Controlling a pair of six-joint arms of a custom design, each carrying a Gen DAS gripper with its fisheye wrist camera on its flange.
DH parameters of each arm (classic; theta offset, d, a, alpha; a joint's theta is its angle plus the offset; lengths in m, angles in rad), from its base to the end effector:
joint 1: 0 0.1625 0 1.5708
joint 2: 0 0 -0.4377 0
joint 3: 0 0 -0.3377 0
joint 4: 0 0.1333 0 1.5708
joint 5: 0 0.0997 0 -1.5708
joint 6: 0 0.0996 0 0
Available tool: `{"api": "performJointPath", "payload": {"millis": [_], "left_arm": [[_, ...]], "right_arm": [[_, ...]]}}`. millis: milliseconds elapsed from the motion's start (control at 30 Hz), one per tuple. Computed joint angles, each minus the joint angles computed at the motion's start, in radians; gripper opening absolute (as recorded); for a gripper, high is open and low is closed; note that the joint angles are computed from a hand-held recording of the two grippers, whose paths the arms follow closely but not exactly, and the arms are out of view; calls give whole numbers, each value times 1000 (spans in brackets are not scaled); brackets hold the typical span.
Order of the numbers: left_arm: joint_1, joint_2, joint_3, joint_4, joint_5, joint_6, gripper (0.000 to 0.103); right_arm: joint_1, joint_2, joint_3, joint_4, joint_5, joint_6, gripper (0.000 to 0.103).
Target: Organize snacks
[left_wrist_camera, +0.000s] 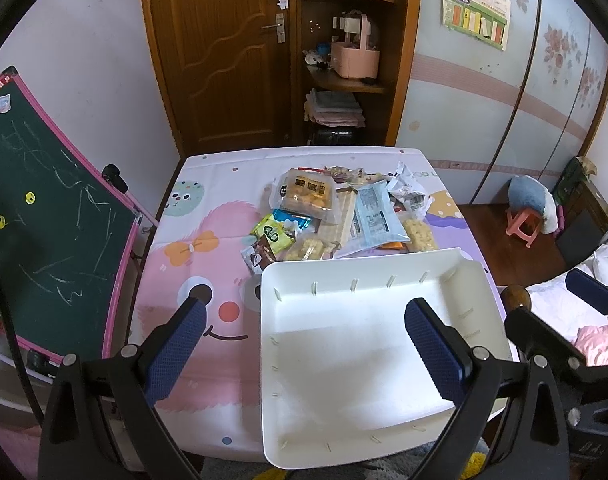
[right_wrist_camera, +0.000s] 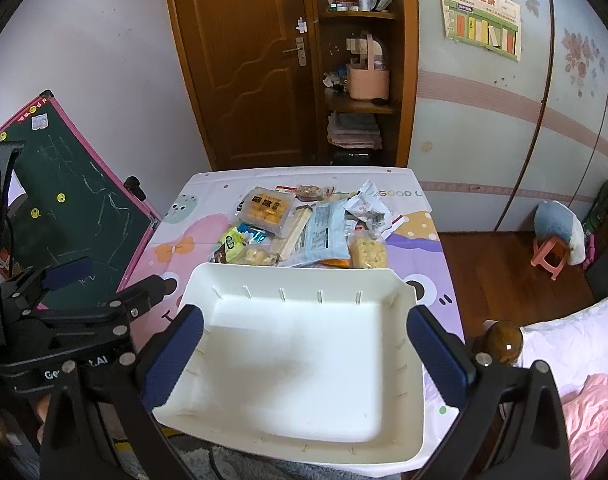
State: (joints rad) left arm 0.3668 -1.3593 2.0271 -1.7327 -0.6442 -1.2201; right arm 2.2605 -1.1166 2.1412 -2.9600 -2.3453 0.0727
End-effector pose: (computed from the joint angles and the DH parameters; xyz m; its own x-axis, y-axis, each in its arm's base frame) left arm -0.3113 -0.3477 0.2807 -0.7166 -0.0543 -0.6954 0.4179 0.7648 -0.4904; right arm 0.3583 -0.3344 0.2363 -0.7514 -0.2094 0.6258 -0.5413 0.7379 -0.4031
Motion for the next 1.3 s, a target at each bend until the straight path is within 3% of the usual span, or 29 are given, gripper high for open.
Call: {"api": "performJointPath", "payload": {"millis": [200,433,600,733,800,967,1133,1300], "left_arm": [[3,-26,20,16,10,-17,99],[52,-32,-27,9,47,38,99],[68,-39,-80,-17,157,147,99],[91,-41,-106,-182,230,305,99],[108,-38,-129,-206,257,324,99],[220,24,-204,-334,179,457,99],[379,125,-275,-213,139,414,99],[544,210,-307,-162,9,370,99]], "right_arm": [[-15,5,-6,-11,6,-11,101],[-32,6,-49,-4,-3,-54,100],[-40,24,-148,16,-13,-122,100],[-47,61,-252,-15,-44,-210,100],[-58,86,-309,-29,-62,-248,100],[-115,152,-424,12,-41,-281,100],[-201,230,-499,141,7,-242,90],[-291,315,-548,258,52,-167,80]]}}
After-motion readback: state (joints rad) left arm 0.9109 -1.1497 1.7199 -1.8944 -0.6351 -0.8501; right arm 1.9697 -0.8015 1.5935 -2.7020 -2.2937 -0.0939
